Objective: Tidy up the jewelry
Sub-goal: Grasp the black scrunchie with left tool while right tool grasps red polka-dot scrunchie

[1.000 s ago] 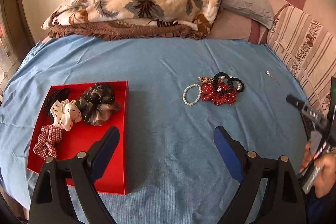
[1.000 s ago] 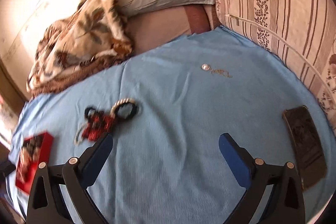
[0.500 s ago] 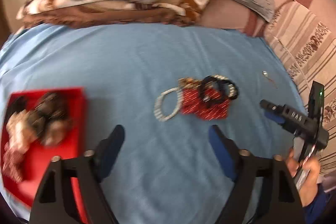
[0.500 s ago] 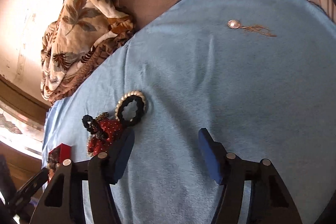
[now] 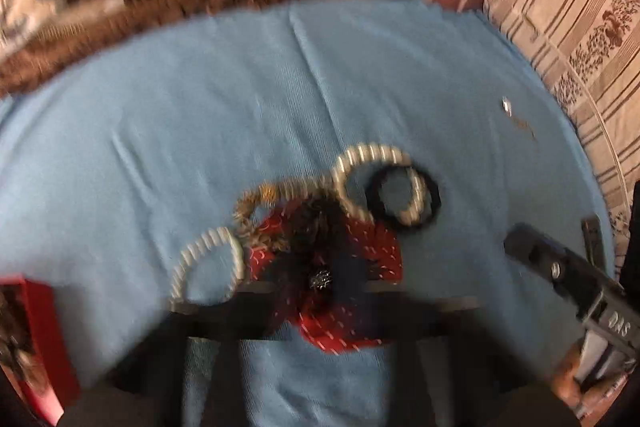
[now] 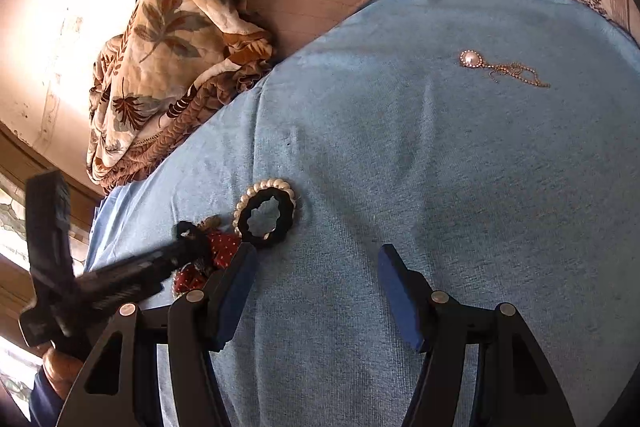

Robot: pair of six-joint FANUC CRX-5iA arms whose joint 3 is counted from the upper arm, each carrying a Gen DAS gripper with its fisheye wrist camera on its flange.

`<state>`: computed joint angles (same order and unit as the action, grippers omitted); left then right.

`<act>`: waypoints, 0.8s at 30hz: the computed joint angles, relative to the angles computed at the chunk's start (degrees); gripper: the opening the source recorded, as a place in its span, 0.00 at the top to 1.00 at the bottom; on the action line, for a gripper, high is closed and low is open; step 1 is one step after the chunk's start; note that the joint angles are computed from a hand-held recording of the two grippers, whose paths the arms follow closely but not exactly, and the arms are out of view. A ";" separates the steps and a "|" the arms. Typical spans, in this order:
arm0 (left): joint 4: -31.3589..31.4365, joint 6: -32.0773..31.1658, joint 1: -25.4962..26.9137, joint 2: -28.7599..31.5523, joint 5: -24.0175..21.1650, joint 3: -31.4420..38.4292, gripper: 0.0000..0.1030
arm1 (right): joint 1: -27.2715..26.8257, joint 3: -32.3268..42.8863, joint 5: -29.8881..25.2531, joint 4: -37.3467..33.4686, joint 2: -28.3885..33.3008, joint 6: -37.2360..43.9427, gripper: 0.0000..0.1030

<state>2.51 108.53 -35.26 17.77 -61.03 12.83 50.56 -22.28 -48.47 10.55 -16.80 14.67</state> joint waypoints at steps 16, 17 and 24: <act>4.78 0.54 0.34 -24.39 5.08 -26.27 0.93 | 1.33 1.13 5.49 -5.95 0.18 6.28 0.34; 3.69 1.92 0.48 -24.19 4.76 -26.27 0.93 | 1.42 1.62 5.42 -6.79 0.67 7.46 0.34; 2.29 4.97 2.11 -24.98 6.01 -28.23 0.67 | 1.20 5.00 5.40 -11.79 5.21 13.33 0.34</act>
<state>4.80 113.50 -33.15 -7.22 -55.02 -15.40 51.75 -17.28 -43.06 -1.24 -11.58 27.99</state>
